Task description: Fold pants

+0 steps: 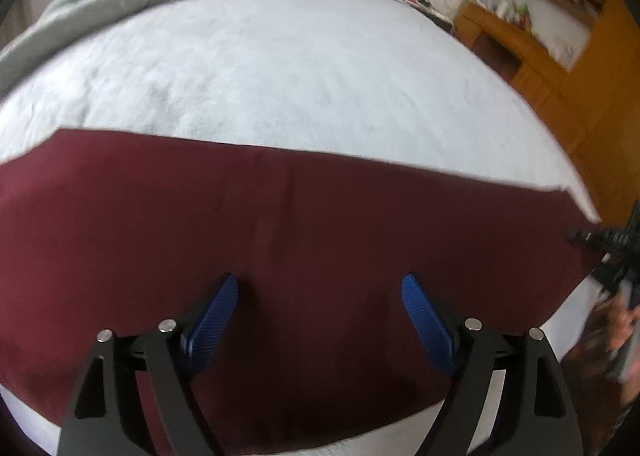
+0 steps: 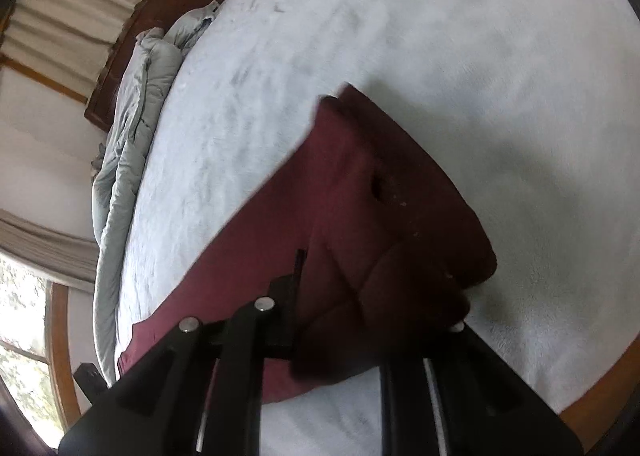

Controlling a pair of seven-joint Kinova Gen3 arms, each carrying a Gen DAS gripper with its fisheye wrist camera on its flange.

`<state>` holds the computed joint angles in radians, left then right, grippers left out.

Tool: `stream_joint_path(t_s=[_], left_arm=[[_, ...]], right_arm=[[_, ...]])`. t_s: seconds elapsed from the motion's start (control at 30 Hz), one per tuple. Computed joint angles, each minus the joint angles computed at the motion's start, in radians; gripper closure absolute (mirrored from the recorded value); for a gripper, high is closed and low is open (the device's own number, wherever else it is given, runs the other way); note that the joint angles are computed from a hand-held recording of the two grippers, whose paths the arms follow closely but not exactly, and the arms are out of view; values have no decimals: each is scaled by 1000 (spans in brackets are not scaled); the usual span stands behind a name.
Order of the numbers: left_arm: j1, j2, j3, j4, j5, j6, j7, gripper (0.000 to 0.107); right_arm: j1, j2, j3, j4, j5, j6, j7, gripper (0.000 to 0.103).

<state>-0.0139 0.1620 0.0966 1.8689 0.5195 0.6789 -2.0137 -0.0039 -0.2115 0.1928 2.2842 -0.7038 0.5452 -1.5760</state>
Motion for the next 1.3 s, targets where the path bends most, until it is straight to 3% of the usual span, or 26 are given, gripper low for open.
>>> stream_joint_path(t_s=[0.23, 0.37, 0.53, 0.67, 0.73, 1.03, 1.13, 1.2, 1.27, 1.3], left_arm=[[-108, -19, -51, -32, 109, 147, -31, 23], [-168, -29, -91, -45, 134, 224, -60, 23], [-230, -20, -123, -66, 174, 297, -76, 23], [-269, -12, -138, -69, 195, 325, -92, 22], [-290, -5, -145, -72, 207, 341, -97, 22], [-356, 40, -147, -99, 261, 409, -114, 22], [-371, 63, -143, -109, 276, 437, -114, 22], [-379, 79, -137, -112, 286, 457, -118, 22], [-390, 100, -131, -116, 303, 487, -119, 22], [-393, 110, -128, -118, 310, 498, -117, 22]], right_arm=[[85, -69, -324, -169, 285, 31, -264, 88], [79, -31, -498, -285, 447, 32, -426, 88], [-134, 98, -503, -415, 609, 9, -610, 88], [-187, 207, -591, -523, 772, 57, -726, 87], [-245, 260, -595, -561, 840, 64, -783, 87], [-422, 409, -543, -623, 837, 81, -766, 87], [-464, 454, -515, -634, 800, 91, -731, 80], [-426, 475, -556, -631, 751, 96, -678, 67], [-334, 478, -647, -602, 669, 49, -599, 25], [-292, 475, -693, -588, 629, 23, -558, 20]])
